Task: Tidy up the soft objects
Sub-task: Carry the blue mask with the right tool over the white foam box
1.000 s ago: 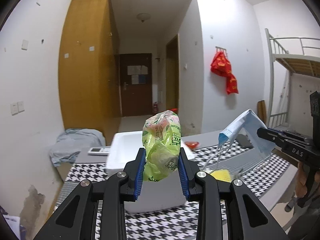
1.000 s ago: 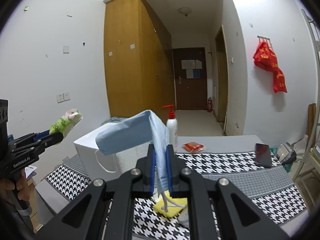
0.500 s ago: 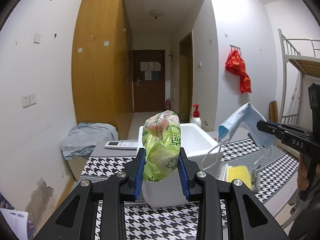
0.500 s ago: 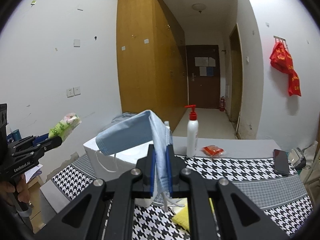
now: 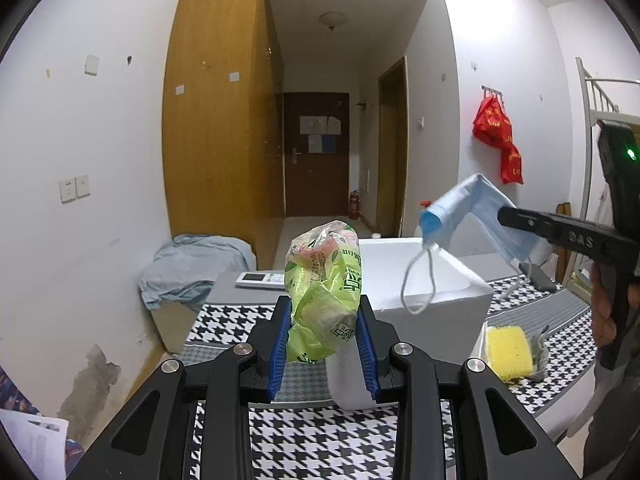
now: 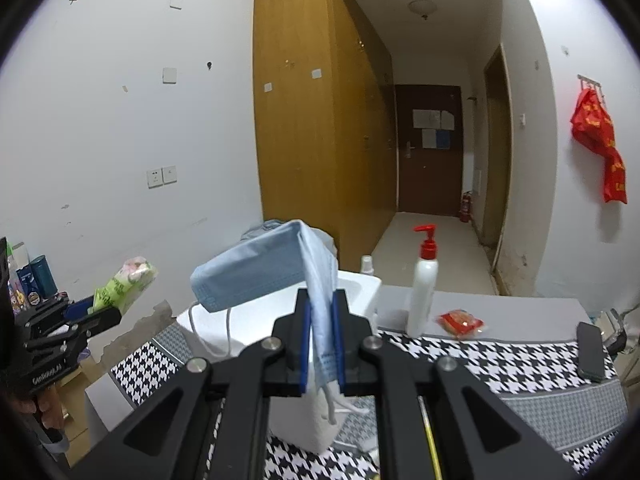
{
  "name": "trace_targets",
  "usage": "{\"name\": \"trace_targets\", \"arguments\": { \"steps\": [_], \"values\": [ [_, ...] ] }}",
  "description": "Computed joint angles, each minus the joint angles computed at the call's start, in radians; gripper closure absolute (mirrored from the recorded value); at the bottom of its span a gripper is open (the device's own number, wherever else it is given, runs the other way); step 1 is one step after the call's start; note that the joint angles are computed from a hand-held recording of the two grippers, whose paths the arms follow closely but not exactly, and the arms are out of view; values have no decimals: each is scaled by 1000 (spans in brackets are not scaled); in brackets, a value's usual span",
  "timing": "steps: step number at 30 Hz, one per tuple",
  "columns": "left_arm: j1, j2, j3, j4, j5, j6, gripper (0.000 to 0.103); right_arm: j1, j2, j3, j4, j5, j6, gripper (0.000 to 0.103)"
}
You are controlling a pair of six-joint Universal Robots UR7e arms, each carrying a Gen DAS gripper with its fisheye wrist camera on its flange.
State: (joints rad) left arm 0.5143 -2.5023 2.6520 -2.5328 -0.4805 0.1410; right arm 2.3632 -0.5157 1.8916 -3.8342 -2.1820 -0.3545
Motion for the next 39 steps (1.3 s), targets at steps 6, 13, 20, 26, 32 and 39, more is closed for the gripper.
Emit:
{"name": "trace_targets", "arguments": {
  "steps": [6,13,20,26,32,39],
  "values": [
    [54,62,0,-141,-15,79,70,-12,27,-68,76,30,3,90],
    [138,143,-10,-283,-78,146,70,-26,61,-141,171,36,26,90],
    [196,195,-19,-365,-129,186,70,-33,85,-192,245,26,48,90],
    [218,210,-26,-380,-144,188,70,-41,101,-220,289,21,56,90],
    [211,209,-27,-370,-137,175,70,-48,110,-234,319,9,51,79],
    [205,208,-34,-354,-131,157,70,-42,109,-224,306,15,48,43]
  ]
}}
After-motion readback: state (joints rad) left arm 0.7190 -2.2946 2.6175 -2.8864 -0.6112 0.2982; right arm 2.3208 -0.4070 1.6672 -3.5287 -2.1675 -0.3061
